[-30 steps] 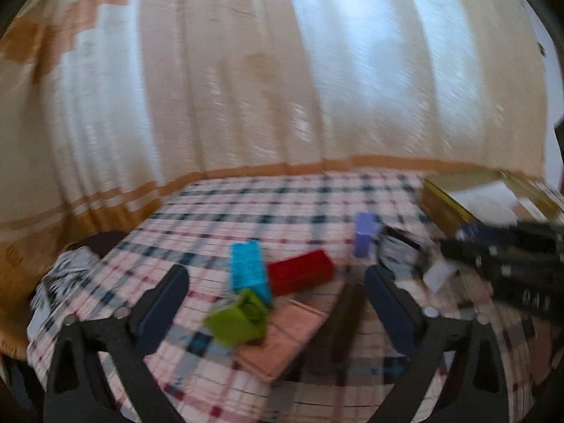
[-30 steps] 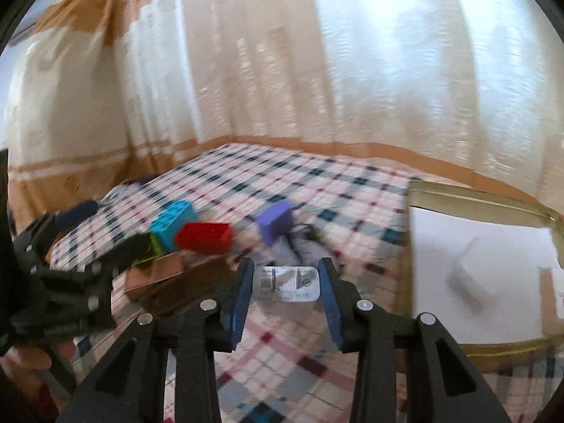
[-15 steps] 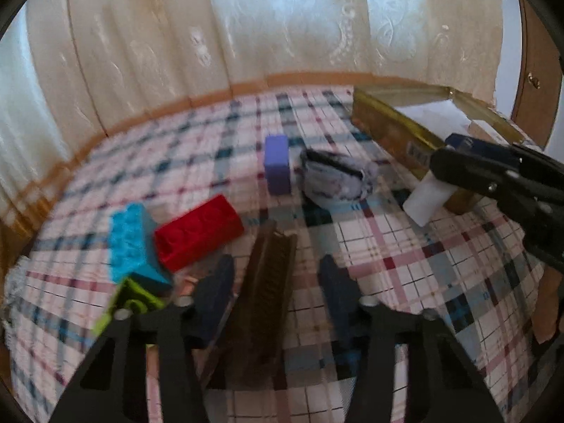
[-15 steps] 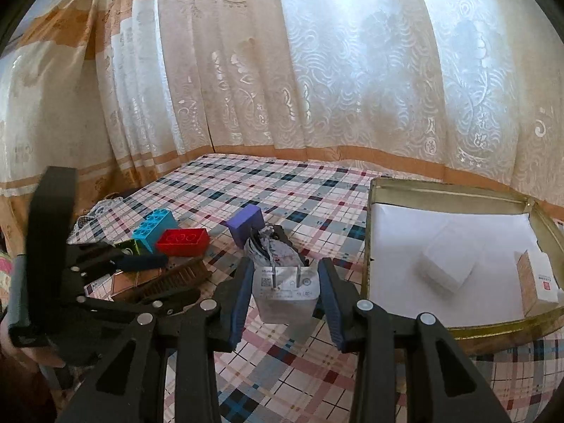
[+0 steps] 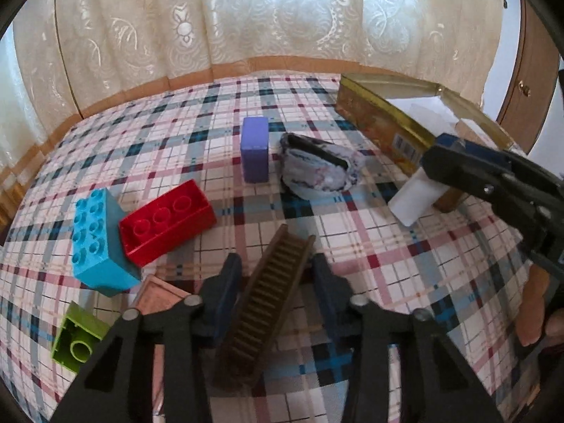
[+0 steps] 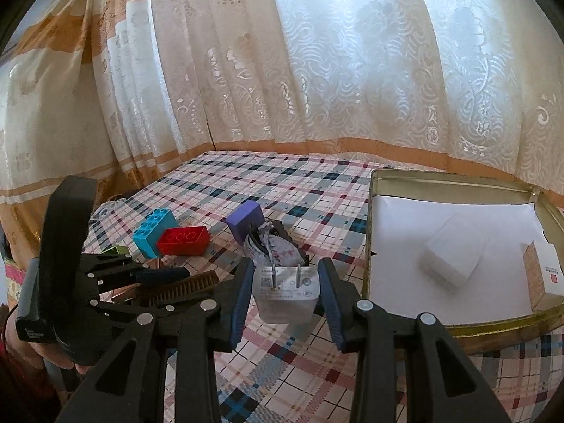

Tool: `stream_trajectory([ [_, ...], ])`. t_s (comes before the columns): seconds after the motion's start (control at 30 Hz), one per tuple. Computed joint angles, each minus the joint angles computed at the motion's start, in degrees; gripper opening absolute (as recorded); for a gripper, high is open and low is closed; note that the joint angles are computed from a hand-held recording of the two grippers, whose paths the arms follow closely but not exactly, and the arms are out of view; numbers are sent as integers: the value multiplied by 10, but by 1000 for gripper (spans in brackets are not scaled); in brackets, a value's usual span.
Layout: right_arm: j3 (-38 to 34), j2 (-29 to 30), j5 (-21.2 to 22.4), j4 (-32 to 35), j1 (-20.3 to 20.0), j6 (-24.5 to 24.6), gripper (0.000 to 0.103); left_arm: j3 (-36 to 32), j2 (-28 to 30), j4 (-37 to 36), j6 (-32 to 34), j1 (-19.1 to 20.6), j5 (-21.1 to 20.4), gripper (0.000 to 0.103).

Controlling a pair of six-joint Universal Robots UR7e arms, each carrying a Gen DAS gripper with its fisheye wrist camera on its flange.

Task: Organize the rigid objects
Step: 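Lift the comb and plug and carry both over the gold tray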

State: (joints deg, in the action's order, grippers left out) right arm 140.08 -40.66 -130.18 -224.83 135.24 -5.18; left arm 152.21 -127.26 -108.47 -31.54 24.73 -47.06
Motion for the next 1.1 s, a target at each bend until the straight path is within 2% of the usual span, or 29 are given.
stream_trajectory([
  [0.07, 1, -1, 2, 0, -1, 1, 40, 2, -10, 14, -3, -10, -2, 23],
  [0.23, 1, -1, 0, -6, -1, -6, 40, 3, -12, 21, -21, -16, 0, 23],
  [0.33, 0, 5, -10, -20, 5, -21, 40, 4, -23, 34, -61, -30, 10, 23],
  [0.47, -6, 14, -31, -40, 15, -47, 40, 16, -82, 72, -116, -92, 41, 23],
  [0.63, -8, 17, -50, -74, 22, -81, 40, 23, -100, 98, -182, -144, 79, 23],
  [0.77, -6, 10, -56, -99, 21, -99, 40, 22, -68, 88, -216, -174, 111, 23],
  [0.87, 6, -5, -39, -110, 12, -100, 40, 21, -34, 57, -220, -189, 127, 23],
  [1.0, 12, -14, -26, -122, 8, -102, 41, 20, 14, 11, -215, -196, 140, 23],
  [1.1, 19, -22, -15, -125, 7, -99, 41, 22, 28, -17, -209, -200, 144, 23],
])
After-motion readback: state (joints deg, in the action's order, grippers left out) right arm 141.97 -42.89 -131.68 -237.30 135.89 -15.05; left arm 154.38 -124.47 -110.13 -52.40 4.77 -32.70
